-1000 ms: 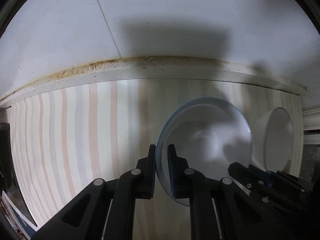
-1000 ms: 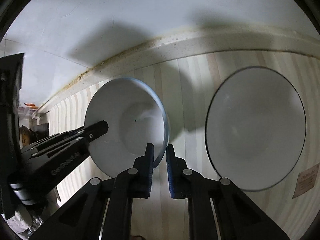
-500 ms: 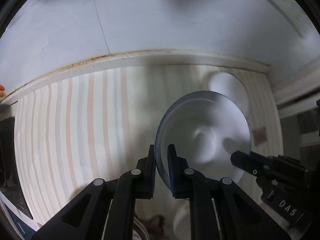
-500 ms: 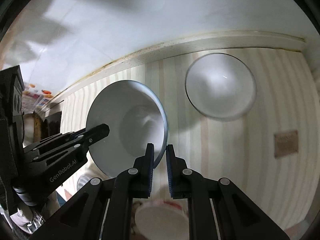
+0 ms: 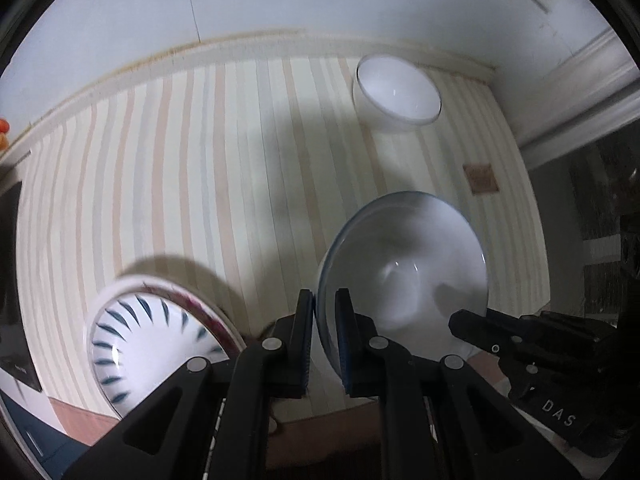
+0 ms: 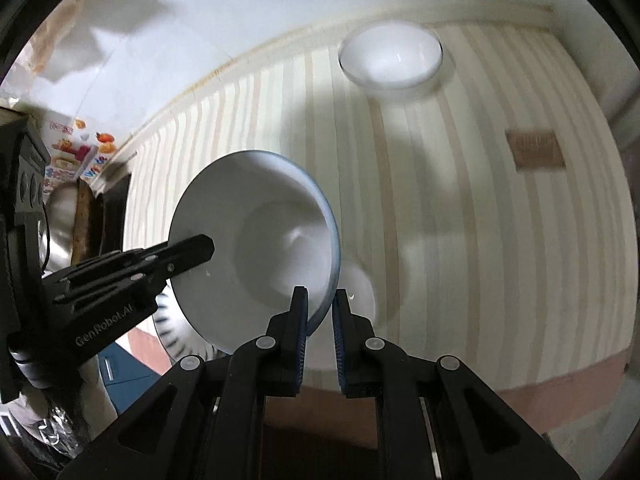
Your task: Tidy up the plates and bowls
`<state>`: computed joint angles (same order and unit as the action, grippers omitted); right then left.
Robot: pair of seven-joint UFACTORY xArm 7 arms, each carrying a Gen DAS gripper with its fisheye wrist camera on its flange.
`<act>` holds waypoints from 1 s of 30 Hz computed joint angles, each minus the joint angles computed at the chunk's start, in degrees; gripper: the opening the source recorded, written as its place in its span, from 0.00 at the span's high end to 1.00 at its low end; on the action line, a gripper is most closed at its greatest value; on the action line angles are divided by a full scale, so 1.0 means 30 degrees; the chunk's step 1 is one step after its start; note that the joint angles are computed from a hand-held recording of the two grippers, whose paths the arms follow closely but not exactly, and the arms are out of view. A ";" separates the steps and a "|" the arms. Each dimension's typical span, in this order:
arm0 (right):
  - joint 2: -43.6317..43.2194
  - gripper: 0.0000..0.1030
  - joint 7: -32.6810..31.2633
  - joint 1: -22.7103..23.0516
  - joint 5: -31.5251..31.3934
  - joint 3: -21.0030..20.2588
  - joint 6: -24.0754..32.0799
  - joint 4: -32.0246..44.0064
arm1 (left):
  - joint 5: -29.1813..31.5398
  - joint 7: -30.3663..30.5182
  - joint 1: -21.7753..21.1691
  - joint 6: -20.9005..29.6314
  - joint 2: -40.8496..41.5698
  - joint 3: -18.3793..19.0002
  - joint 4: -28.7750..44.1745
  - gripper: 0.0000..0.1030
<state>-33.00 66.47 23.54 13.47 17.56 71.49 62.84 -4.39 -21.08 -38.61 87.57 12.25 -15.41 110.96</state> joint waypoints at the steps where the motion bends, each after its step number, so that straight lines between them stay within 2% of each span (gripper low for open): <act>1: -0.0210 0.87 0.0222 0.0097 0.0232 0.0072 -0.0078 -0.0360 | -0.0026 -0.0027 -0.0036 -0.0007 -0.0150 -0.0036 -0.0362 0.91; 8: -0.0896 0.87 0.0579 0.0583 0.0922 0.0096 -0.0254 -0.1802 | -0.0050 -0.0106 -0.0278 0.0009 -0.0626 -0.0369 -0.1937 0.91; 16: -0.1273 0.87 0.0430 0.0886 0.1723 -0.0183 -0.0617 -0.2871 | 0.0844 0.0115 -0.0866 0.0967 0.0035 -0.0468 -0.1346 0.91; 30: -0.0755 0.86 -0.0221 0.1142 0.2623 -0.0669 -0.0996 -0.3048 | 0.1775 0.0139 -0.1535 0.2069 0.0552 -0.0324 -0.1249 0.91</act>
